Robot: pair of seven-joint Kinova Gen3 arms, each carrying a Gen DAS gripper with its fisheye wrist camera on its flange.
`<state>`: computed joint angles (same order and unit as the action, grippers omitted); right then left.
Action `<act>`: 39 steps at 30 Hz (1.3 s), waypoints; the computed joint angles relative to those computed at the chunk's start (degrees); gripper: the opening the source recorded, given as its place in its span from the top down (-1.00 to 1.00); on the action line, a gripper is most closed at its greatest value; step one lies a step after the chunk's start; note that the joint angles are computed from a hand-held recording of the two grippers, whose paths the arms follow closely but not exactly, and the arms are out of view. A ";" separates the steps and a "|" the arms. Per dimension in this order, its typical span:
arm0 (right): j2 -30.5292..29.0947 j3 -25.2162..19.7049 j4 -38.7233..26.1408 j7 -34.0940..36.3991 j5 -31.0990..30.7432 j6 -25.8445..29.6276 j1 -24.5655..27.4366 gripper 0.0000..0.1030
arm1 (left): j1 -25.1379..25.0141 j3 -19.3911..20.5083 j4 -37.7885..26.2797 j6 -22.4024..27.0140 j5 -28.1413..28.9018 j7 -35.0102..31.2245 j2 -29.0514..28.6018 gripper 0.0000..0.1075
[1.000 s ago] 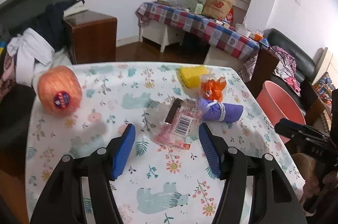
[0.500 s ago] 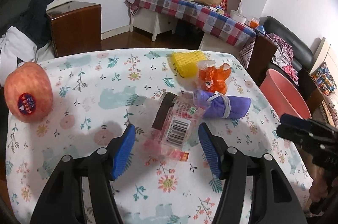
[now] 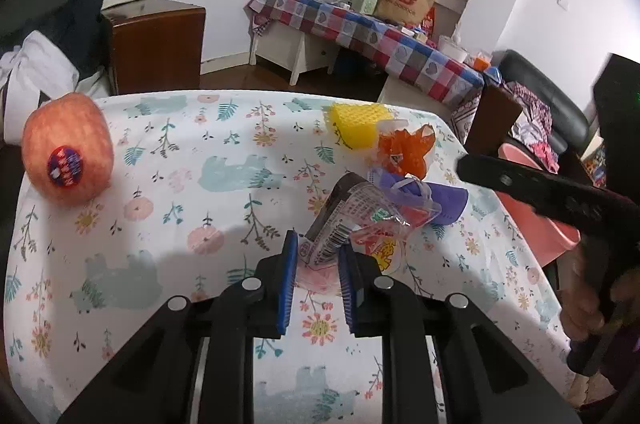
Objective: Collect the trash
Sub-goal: 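Grasp the clear barcode packet with the left gripper while the right grasps the orange packet, then carry the barcode packet and orange packet over the pink bucket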
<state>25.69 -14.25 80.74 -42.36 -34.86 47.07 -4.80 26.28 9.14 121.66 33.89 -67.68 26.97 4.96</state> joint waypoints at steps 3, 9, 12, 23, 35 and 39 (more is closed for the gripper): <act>1.40 0.03 -1.83 -1.26 0.35 -0.17 -1.19 0.15 | 0.14 0.16 1.05 -0.01 -0.95 2.61 -0.83 0.65; 3.72 0.55 -4.57 -4.70 4.16 -1.52 -4.36 0.16 | -0.17 1.13 1.76 0.59 -1.06 4.31 -1.57 0.65; 4.49 1.20 -5.37 -7.15 6.48 -1.53 -5.65 0.60 | -0.16 1.52 1.77 1.05 -0.95 4.78 -1.71 0.65; -0.13 -3.61 0.81 1.67 -1.59 -2.53 2.53 0.89 | 1.10 2.88 0.18 5.36 0.10 4.84 -2.01 0.65; -7.78 0.49 8.72 16.19 -15.93 0.53 8.89 0.89 | 4.04 4.63 -5.10 13.23 1.75 3.41 -1.49 0.65; -8.99 2.83 9.89 19.28 -18.94 1.01 10.09 0.89 | 5.20 4.69 -7.90 15.03 2.07 1.58 -0.43 0.65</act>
<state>16.70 -11.42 90.63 -23.09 -53.81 48.09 5.29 31.47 13.83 113.76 48.92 -65.61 28.55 4.54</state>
